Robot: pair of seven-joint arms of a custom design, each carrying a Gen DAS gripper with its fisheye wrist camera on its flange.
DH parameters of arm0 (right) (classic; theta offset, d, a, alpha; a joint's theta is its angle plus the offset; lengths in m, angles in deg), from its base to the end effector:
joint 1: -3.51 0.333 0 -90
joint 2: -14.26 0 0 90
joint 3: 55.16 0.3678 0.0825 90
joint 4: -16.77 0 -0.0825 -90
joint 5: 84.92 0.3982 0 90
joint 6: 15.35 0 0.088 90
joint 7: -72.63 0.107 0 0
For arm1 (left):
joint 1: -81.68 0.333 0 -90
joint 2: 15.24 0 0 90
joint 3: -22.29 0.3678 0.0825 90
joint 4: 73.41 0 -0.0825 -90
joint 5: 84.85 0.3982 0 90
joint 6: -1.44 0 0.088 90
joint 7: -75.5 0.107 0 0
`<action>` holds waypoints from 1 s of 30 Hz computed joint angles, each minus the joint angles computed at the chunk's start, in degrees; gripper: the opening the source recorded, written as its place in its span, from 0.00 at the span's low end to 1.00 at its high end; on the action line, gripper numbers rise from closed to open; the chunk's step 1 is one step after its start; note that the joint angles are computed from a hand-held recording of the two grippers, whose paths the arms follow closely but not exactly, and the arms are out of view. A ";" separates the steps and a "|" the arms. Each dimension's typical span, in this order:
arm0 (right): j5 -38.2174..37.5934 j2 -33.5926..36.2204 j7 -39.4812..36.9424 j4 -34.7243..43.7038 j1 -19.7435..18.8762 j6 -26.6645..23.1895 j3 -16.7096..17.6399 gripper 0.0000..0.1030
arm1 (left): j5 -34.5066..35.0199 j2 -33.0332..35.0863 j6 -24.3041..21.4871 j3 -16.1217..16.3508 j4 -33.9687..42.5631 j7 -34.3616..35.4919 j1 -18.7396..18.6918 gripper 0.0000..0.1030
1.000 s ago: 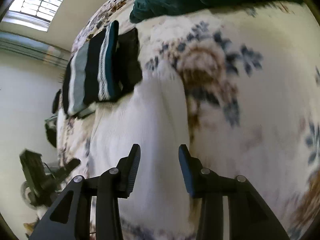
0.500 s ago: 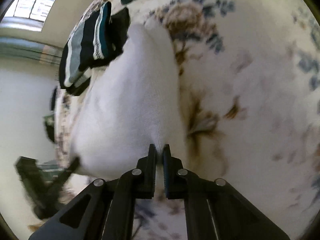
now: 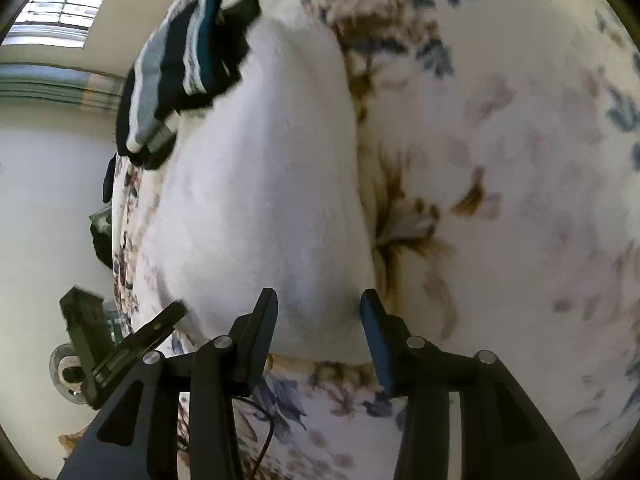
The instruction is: Fold small clothes
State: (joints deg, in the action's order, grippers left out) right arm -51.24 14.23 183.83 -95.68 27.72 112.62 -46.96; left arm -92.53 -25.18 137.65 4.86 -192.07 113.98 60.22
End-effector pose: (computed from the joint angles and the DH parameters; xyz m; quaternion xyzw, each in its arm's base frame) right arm 0.4952 0.3343 0.5504 -0.6404 0.7145 0.1974 0.2012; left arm 0.4208 -0.3560 0.6009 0.7782 -0.5819 0.2341 0.0316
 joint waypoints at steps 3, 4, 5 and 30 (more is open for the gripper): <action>1.62 0.10 -0.44 -1.73 0.18 2.97 0.16 0.41 | -3.04 -0.25 6.60 0.30 -1.95 0.69 -0.59 0.23; 2.92 -0.82 -0.11 -2.98 0.13 4.93 0.08 0.28 | -5.42 -1.51 10.02 0.65 -3.27 0.91 -0.97 0.22; 5.13 -1.63 -0.76 -4.02 0.09 6.29 -0.07 0.21 | -7.35 -2.80 12.63 0.96 -4.54 1.10 -1.32 0.21; 17.61 15.87 -18.92 15.60 -8.31 -3.35 -0.46 0.88 | -15.42 0.99 41.54 -6.79 -13.67 -27.83 -2.78 0.64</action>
